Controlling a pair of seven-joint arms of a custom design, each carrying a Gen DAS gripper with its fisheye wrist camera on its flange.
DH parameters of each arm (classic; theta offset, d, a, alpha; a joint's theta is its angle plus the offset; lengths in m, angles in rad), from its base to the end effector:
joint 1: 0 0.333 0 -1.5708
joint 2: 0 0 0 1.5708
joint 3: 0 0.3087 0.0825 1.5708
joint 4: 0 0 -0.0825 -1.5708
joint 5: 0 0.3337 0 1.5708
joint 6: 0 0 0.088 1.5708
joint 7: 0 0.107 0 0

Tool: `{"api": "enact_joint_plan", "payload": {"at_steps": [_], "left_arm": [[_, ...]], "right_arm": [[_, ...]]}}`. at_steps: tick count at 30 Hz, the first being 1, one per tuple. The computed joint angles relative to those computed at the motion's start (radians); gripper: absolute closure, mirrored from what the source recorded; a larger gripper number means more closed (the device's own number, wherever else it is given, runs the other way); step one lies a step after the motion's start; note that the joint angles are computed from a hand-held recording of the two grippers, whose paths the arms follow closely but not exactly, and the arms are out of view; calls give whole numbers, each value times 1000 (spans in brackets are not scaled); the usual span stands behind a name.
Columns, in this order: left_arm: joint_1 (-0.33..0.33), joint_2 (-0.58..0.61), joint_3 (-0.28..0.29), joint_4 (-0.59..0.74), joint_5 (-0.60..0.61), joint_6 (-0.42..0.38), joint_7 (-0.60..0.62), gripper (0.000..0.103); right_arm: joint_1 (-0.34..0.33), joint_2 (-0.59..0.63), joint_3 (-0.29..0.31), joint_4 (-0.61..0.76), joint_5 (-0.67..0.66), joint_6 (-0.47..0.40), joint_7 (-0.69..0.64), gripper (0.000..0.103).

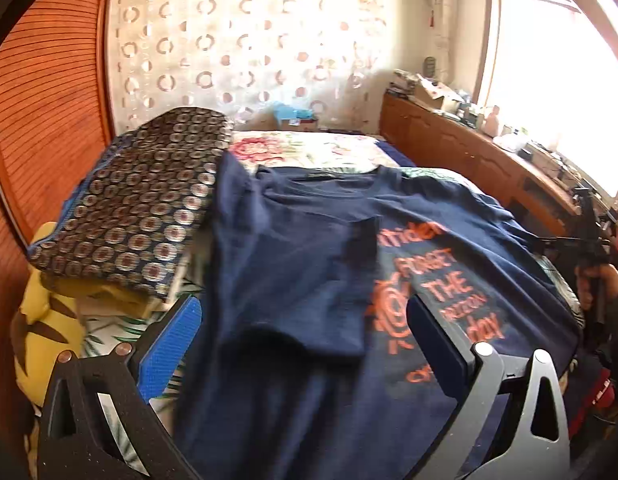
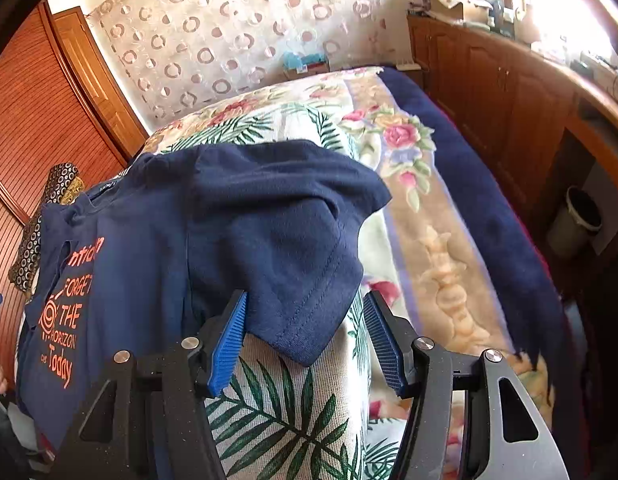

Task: Fold small clothes

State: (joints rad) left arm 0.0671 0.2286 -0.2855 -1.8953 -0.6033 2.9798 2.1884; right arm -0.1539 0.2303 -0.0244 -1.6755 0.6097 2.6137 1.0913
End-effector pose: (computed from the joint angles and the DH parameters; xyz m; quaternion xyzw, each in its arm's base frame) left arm 0.6051 -0.0785 0.4983 -0.5534 0.7088 -0.3776 0.2208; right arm 0.6163 -0.1223 0.5552 -0.6086 0.6837 -0.1961 0.3518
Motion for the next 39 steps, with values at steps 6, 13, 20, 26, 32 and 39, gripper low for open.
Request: {"api": "enact_joint_plan", "payload": {"at_steps": [6,13,20,26,32,39], "left_arm": [[-16,-6,-17,-27,-23,11,10,0],[-31,-3,-21,-43,-13,13,5,0],[-32,-18,-48,-54,-42,25,44,0],[-47,-37,-52,-65,-75,44,74,0],[-50,-48,-58,-64,-149,48,129,0],[-65,-55,-51,-65,-205,47,172,0]], "right_arm": [[-4,13,4,33,8,-18,-10,67],[44,11,8,-1,-90,130,-1,92],[50,-12,75,16,-24,214,-129,93],[84,-54,129,-8,130,181,-330,93],[161,-100,82,-120,120,148,-342,93],[179,-156,37,-211,101,161,-289,62]]}}
